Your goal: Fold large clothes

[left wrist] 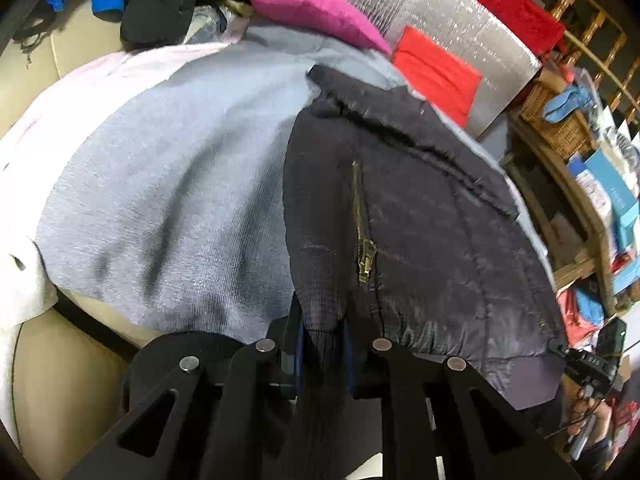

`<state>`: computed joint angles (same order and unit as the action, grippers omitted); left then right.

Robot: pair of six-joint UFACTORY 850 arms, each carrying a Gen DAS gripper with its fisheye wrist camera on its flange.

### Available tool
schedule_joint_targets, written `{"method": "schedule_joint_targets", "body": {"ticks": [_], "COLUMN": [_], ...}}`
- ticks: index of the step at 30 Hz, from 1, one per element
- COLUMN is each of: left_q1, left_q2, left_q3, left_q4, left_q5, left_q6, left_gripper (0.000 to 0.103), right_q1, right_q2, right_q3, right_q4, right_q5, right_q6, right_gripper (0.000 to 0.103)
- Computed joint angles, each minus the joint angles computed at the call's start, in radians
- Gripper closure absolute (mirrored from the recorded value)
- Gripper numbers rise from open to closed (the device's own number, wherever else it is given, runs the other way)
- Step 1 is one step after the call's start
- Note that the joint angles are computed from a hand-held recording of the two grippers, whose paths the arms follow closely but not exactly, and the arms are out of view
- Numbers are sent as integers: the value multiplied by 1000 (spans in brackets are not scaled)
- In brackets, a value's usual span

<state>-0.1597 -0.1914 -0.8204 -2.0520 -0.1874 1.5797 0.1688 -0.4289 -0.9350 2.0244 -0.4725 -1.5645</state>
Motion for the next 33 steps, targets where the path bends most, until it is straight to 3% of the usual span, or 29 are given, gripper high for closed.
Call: {"method": "schedule_joint_targets", "body": {"ticks": [6, 11, 16, 20, 25, 29, 33], "left_q1": [9, 18, 32, 20, 34, 29, 37], "left_q2": [-15, 28, -35, 3, -24, 27, 5], "left_q3": [-6, 11, -14, 6, -11, 26, 15], "left_q4": [139, -102, 113, -71, 63, -105, -46], "left_q5": [-11, -81, -69, -92, -89, -121, -120], "left_q6": [-152, 101, -130, 79, -66, 105, 44], "left_gripper": [87, 87, 87, 87, 87, 87, 87], "right_q1": [-28, -35, -50, -49, -58, -62, -71], "right_q2": [-21, 26, -8, 12, -17, 7, -1], "right_q3": [3, 24, 18, 35, 13, 34, 24], "right_q4": [-50, -31, -79, -41, -93, -53, -87], "right_q5": [-49, -75, -87, -110, -113, -159, -164], "right_q6": [68, 23, 86, 47, 103, 72, 83], "right_gripper": [87, 87, 87, 87, 87, 87, 87]}}
